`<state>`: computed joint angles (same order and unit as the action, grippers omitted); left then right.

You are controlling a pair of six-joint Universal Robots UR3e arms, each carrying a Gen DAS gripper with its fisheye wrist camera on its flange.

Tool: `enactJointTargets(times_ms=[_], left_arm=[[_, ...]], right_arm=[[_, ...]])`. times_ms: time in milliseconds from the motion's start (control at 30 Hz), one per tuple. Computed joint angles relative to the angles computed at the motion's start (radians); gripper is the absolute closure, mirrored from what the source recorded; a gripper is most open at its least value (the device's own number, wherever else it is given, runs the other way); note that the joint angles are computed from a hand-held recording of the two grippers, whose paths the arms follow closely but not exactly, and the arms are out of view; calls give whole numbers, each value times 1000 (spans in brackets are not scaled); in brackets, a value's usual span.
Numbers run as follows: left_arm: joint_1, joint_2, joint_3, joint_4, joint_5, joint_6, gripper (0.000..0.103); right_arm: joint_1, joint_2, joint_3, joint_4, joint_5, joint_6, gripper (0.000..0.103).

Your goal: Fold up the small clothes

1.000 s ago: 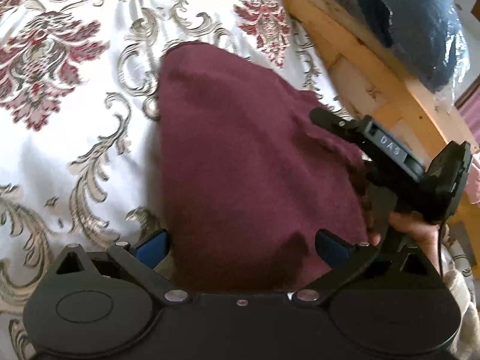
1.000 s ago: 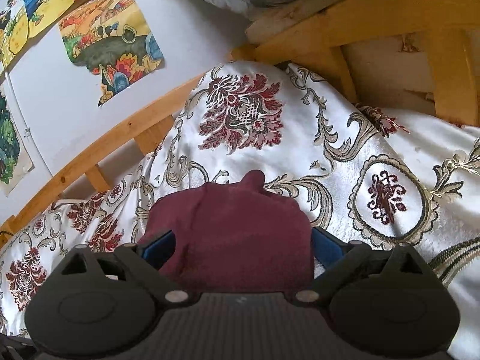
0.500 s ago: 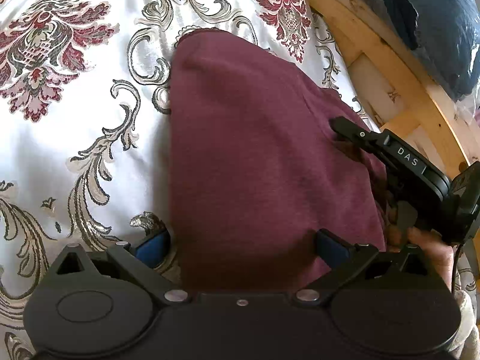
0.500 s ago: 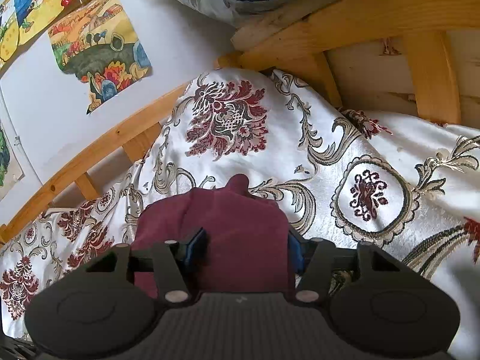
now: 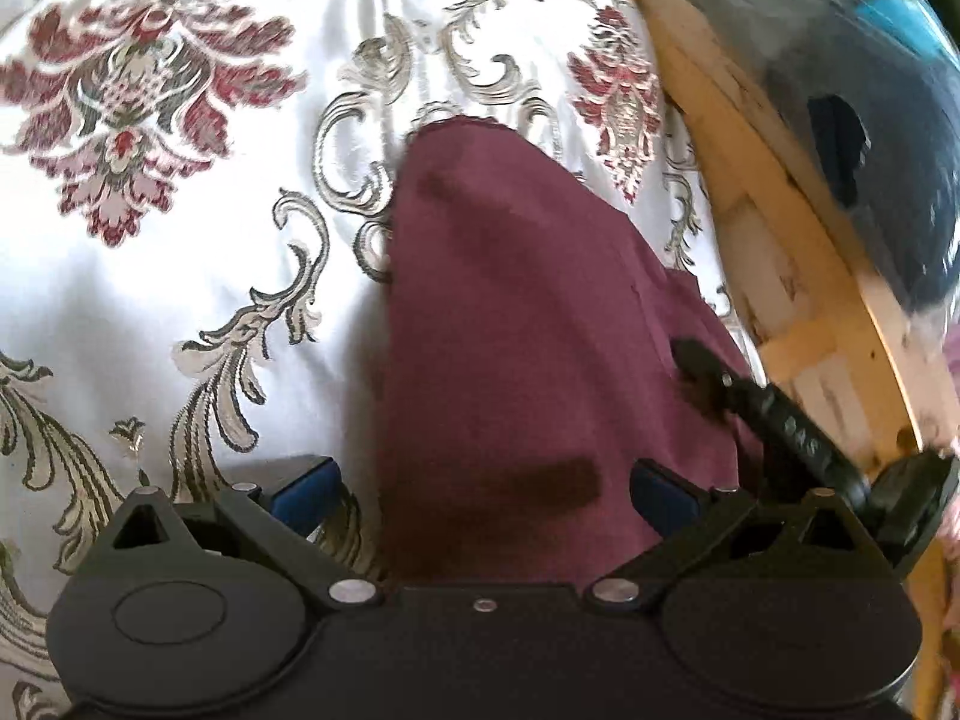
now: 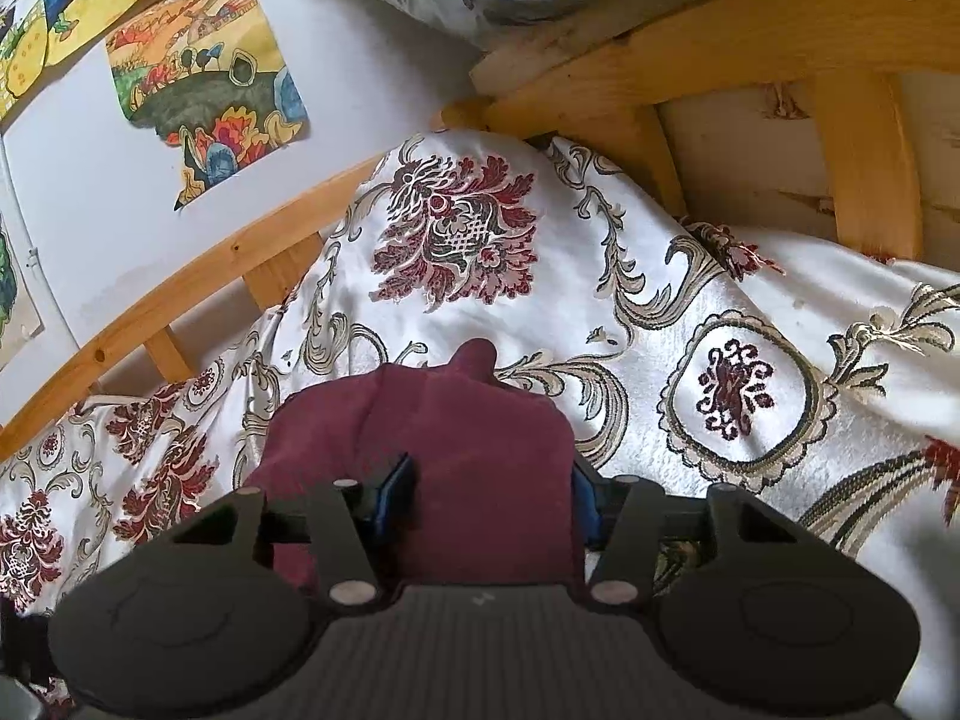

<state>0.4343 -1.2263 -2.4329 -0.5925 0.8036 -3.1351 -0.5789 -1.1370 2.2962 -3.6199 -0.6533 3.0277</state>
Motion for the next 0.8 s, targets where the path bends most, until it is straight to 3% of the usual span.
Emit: enactJointTargets(times_ms=[300,400,667,800], left_arm=[[-26,-102,46,17,-33,28,19],[-54,-120,72,20,5,31,24],[-149,-139,161,1,137,21,41],[-154,-102,166,-25,154,49,51]], right_arm=[[6,16,-3,-31,-11,-9,44],[10,21,-2,-46,-16,-8,46],[20,-10,4,6,-1,-48,72],[13,-45,33,18,15,-73,79]])
